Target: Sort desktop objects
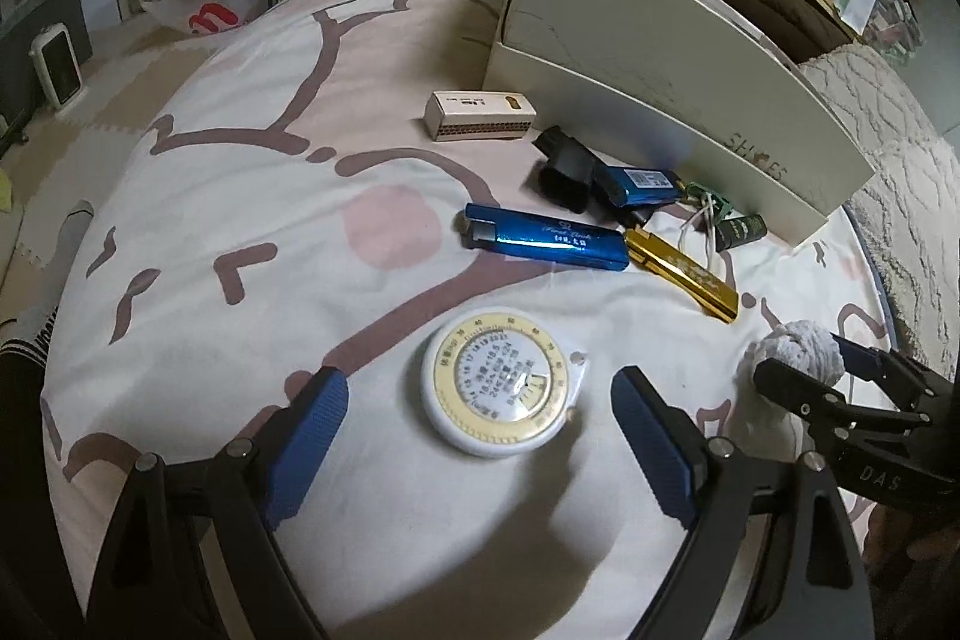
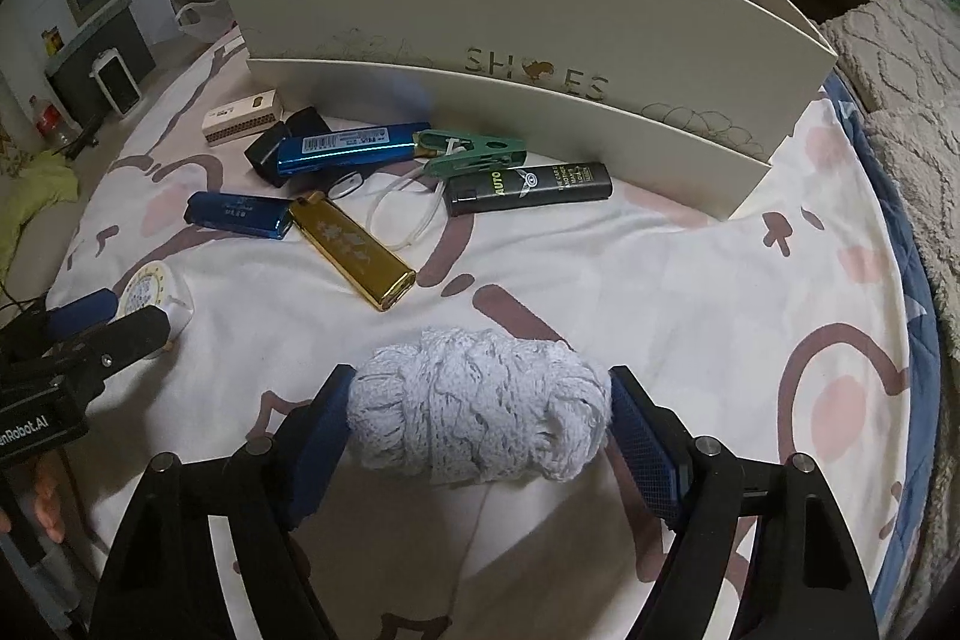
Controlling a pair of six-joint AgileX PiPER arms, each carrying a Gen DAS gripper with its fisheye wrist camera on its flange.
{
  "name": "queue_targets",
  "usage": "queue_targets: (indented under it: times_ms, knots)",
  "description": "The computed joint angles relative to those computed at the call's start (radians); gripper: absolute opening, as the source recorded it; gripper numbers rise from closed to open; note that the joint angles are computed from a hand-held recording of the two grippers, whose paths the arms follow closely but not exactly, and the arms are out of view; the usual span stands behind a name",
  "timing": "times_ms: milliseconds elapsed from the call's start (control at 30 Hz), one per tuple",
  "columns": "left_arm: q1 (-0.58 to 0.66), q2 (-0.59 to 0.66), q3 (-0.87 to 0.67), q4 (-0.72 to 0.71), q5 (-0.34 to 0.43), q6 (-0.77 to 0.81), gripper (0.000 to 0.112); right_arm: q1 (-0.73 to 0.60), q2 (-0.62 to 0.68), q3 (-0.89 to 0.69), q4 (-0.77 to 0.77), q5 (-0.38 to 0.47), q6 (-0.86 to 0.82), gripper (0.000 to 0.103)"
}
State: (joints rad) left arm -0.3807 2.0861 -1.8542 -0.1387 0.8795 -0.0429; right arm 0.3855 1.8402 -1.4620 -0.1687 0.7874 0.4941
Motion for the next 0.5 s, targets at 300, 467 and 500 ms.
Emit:
queue_targets:
  times_ms: [300, 467, 500]
  knots:
    - [-0.076, 0.040, -0.051, 0.218, 0.024, -0.273, 0.093, 0.003, -0.012, 0.019, -0.024, 0.000, 0.013, 0.082]
    - [-0.111, 0.061, -0.062, 0.323, 0.015, -0.426, 0.097, -0.004, -0.018, 0.027, -0.013, -0.005, 0.002, 0.082]
    - [-0.120, 0.057, -0.049, 0.352, 0.005, -0.448, 0.095, -0.006, -0.019, 0.028, -0.011, -0.005, 0.001, 0.082]
